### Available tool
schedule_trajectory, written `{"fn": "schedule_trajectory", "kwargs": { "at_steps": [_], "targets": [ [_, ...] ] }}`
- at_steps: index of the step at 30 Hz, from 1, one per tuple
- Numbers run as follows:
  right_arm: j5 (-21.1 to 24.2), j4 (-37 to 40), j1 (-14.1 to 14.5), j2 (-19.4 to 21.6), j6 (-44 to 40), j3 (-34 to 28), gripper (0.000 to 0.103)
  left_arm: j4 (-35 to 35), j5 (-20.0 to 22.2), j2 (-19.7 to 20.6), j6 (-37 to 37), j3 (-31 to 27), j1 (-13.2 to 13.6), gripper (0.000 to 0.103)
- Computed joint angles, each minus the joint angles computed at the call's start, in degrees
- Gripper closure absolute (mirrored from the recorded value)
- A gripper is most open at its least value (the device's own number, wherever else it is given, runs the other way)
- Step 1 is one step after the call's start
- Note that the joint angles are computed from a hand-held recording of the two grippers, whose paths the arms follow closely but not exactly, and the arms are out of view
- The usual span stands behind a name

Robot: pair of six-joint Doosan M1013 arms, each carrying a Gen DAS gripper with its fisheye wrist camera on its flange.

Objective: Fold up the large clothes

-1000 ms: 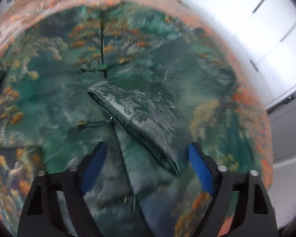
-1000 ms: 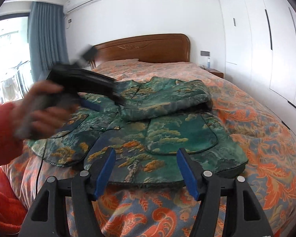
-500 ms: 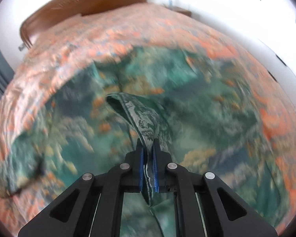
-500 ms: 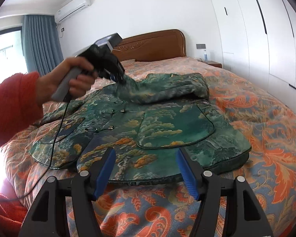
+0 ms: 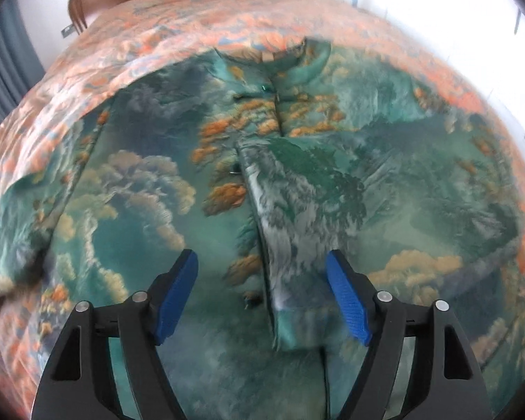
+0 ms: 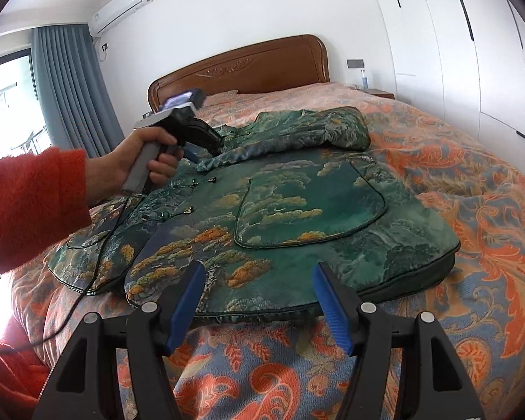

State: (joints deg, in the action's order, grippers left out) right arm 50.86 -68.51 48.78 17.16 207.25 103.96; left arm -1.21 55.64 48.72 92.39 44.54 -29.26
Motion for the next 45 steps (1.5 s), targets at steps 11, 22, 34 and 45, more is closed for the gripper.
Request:
{"fn": "schedule_trajectory", "kwargs": {
  "at_steps": [11,22,34,45],
  "targets": [
    [-11.11,16.32,-18.04,-3.55,-26.55,-7.50,0.037,-2.19,-15.30,-5.76,9.50,10.57,-1.37,0.037],
    [-8.57,43.76,-29.86,10.94,-59.74,-18.73,0.037,-5.78,-6.05,0.61,6.17,3.44,-0.25,0.034],
    [-5.90,41.16,-34.51,13.08,-50.85,-25.74,0.037,-2.35,-14.98,-1.43,5.29,9.35,-1.06,0.026],
    [-5.30,29.50,-28.43,9.28,-40.34,-20.65,0.037,-2.96,-20.12,-10.15,8.12,20.40,0.67,0.008]
  ]
}}
